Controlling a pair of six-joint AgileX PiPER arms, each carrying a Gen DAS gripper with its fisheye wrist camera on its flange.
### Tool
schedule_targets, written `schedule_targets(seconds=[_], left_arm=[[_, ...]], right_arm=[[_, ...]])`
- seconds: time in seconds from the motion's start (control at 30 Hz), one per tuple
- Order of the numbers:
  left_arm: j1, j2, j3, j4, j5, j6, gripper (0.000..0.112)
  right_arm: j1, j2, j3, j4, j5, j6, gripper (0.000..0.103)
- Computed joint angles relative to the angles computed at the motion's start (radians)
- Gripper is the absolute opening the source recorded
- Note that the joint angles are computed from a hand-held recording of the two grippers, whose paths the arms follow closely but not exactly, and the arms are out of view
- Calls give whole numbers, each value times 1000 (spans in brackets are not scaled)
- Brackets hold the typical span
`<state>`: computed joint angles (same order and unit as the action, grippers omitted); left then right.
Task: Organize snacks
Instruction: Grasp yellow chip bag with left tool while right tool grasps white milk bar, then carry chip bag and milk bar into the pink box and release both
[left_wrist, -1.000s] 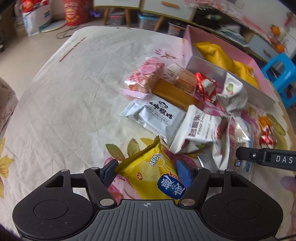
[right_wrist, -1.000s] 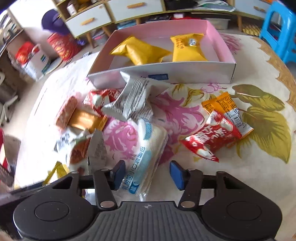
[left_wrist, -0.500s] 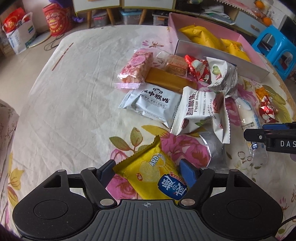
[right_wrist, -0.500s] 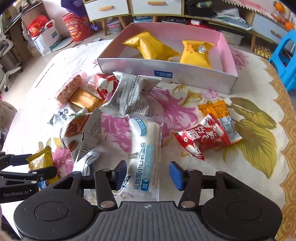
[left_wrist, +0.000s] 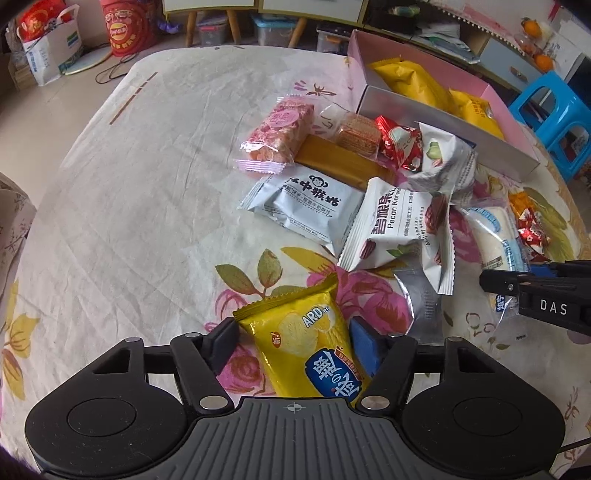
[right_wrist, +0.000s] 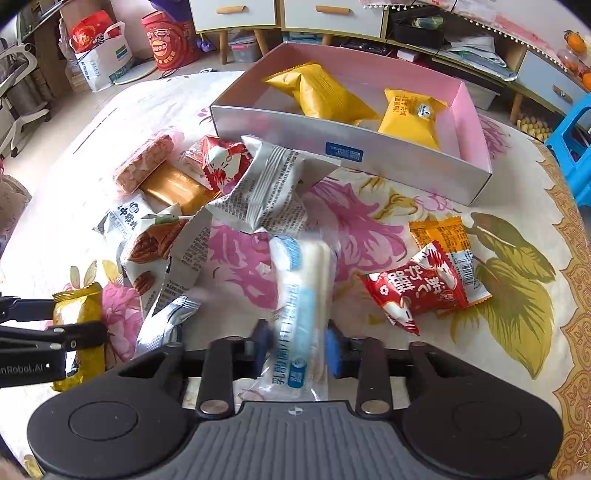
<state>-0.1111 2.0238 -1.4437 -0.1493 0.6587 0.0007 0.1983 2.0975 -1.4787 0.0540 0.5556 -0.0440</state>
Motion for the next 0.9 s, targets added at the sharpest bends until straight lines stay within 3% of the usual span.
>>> schedule_targets(seconds=[0.13, 0.37, 0.9], left_arm=[[10, -20, 14, -53, -4, 69, 53], [12, -50, 35, -98, -24, 136, 48], [33, -119, 62, -277, -41, 323, 46]], right_arm=[[-23, -11, -2, 100, 35, -78, 11], [-62, -55, 45, 207, 40, -144, 10], [-141, -161, 114, 414, 48, -283, 10]])
